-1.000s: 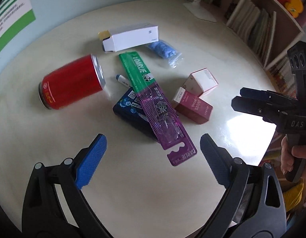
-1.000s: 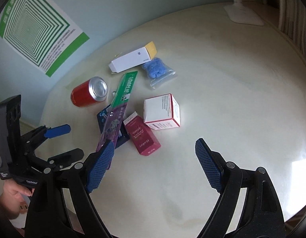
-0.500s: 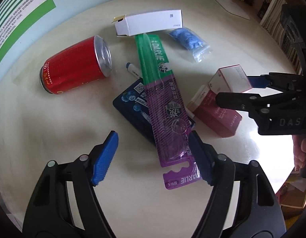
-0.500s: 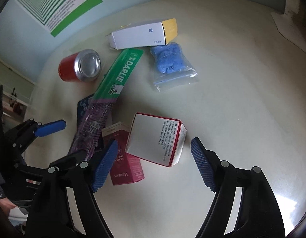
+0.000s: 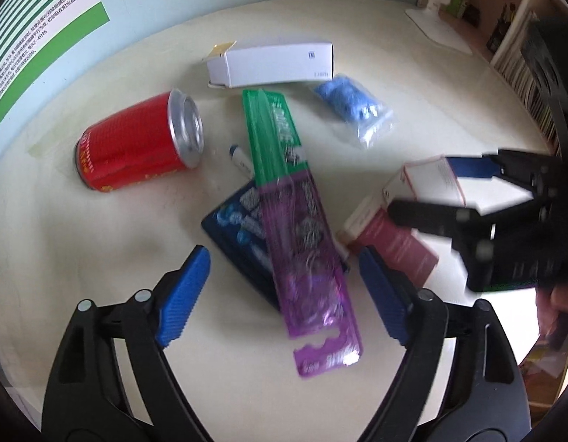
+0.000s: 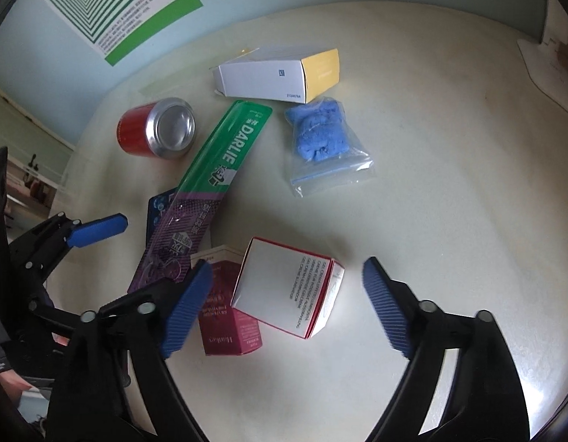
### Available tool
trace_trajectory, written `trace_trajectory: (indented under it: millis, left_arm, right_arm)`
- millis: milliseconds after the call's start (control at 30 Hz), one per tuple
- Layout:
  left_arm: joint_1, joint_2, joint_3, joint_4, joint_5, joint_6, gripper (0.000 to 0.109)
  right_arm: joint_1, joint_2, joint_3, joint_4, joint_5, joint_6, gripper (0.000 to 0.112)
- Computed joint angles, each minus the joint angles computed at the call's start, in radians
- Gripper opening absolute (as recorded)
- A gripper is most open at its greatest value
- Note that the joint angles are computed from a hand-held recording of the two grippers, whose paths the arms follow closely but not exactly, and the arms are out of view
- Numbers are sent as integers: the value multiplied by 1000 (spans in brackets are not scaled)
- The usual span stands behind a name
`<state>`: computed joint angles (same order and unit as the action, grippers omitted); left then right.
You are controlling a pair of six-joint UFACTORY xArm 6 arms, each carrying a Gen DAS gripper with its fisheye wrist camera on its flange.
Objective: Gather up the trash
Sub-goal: 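Grasp the DARLIE toothbrush pack with the left tool while the right tool grasps the white-red box, then carry the toothbrush pack and white-red box with both tools to the wastebasket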
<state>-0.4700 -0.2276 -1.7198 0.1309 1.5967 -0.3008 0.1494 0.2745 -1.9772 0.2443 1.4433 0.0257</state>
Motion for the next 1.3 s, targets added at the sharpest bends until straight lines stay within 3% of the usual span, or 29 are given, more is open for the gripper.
trace_trajectory:
  millis: [100, 233, 500, 667, 767, 967, 1000, 1300]
  left_arm:
    - [8, 38, -23, -2, -5, 25, 81]
    - [28, 47, -21, -39, -32, 56, 73]
    - [71, 53, -13, -79, -40, 87, 57]
    - [83, 95, -51, -79, -49, 112, 56]
    - [58, 112, -64, -12, -52, 128, 39]
    - [67, 104, -50, -10, -82, 129, 36]
    - [72, 97, -45, -9, -95, 117, 22]
    - [107, 66, -34, -70, -111, 120, 21]
  right_arm:
    - [-5, 21, -18, 6, 12, 17, 85]
    - [-26, 14, -6, 21, 5, 19, 59]
    - [-77, 29, -38, 6, 7, 38, 56]
    - [-88, 53, -78, -5, 30, 32, 56]
    - [-94, 59, -87, -8, 30, 38, 56]
    - [-110, 39, -55, 2, 14, 39, 56]
    - [-107, 41, -58, 1, 12, 43, 56]
    - [-118, 25, -52, 10, 10, 25, 52]
